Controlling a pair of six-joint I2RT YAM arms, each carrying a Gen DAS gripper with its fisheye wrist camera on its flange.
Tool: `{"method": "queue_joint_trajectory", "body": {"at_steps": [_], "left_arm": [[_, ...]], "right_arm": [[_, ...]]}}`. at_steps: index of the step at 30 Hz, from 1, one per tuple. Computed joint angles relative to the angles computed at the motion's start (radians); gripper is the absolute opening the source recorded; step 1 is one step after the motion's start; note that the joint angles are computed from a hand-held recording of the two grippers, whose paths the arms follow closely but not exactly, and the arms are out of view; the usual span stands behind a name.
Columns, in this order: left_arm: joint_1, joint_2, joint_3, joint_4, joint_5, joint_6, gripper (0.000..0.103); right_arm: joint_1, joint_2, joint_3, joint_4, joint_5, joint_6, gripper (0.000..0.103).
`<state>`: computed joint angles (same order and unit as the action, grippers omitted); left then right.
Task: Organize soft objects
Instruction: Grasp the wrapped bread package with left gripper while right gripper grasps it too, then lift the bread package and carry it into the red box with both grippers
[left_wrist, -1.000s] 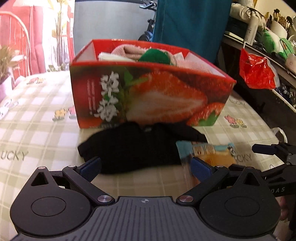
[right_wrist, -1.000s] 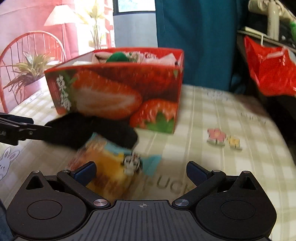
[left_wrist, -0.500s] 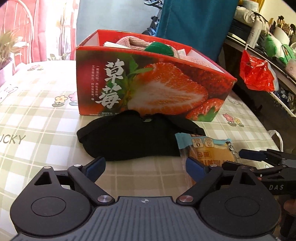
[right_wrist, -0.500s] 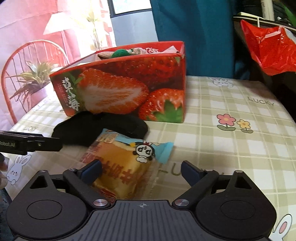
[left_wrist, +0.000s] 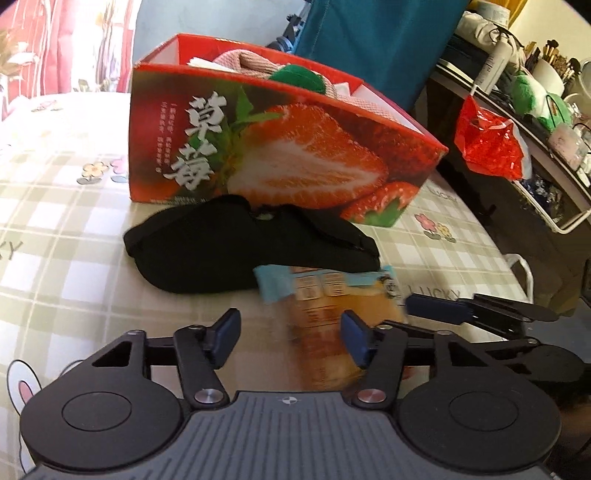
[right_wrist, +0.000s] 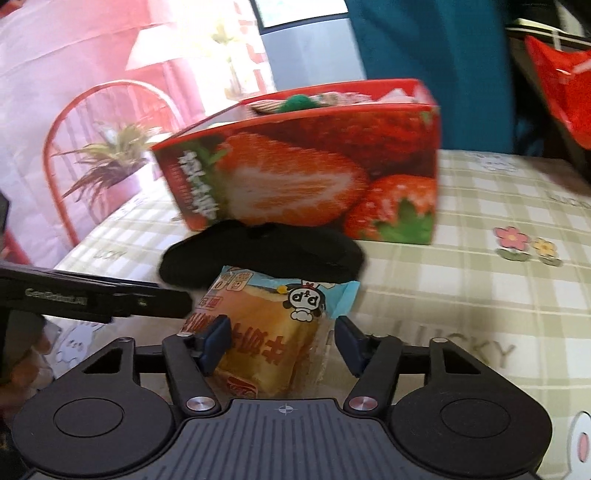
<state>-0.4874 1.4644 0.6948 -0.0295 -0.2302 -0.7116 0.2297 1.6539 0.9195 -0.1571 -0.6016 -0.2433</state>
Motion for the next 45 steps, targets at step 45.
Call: {"method": "queue_joint_trajectory", "body": {"at_steps": [45], "left_arm": [[0.015,0.025,-0.076,0.170,0.153,0.004,0.054]], "right_arm": [[0.073,-0.062,-0.059,-0.022,0.060,-0.237,0.061]]}}
